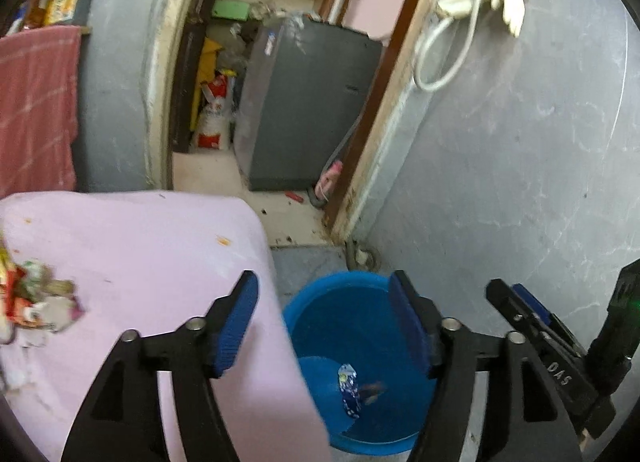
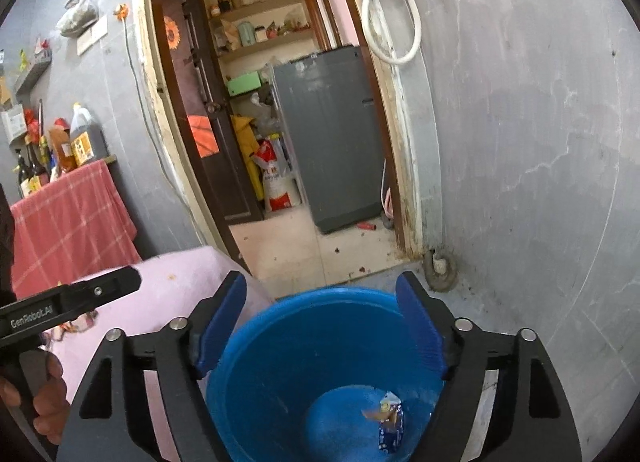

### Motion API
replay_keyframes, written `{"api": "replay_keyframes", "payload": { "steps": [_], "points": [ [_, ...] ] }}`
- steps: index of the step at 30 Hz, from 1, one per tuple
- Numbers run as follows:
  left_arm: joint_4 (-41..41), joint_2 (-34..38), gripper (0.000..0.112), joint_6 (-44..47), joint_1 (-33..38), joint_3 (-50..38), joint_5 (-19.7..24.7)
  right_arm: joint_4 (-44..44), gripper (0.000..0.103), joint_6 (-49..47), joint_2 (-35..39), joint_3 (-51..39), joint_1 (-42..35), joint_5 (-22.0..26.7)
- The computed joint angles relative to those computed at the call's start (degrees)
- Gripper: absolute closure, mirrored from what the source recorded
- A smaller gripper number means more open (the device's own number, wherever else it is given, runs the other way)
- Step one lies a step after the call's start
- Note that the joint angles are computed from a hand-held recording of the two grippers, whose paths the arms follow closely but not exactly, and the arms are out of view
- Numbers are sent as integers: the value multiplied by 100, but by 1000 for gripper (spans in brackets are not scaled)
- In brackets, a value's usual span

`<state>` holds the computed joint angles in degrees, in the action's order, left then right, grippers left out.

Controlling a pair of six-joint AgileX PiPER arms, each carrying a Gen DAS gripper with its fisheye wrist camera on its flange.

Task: Collect trash
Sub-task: 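Move both open tools back over the trash pile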

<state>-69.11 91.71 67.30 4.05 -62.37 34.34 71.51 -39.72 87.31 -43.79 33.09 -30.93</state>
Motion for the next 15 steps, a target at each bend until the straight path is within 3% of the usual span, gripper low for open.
{"api": "replay_keyframes", "payload": {
  "steps": [6, 7, 10, 15],
  "points": [
    [-1324, -798, 19, 1407, 963, 613, 240, 581, 0, -704, -350, -216, 1010, -1097],
    [-1535, -921, 15, 1626, 1144, 713, 340, 588, 0, -738, -387, -253, 1220, -1307],
    [-2130, -1304, 11, 2213, 1941, 968, 902, 719, 0, -983, -377, -466, 1789, -1895],
    [-1997, -1547, 11, 2269, 3212, 949, 1863, 695, 0, -1196, -148, -941, 2634, -2622]
  ]
}}
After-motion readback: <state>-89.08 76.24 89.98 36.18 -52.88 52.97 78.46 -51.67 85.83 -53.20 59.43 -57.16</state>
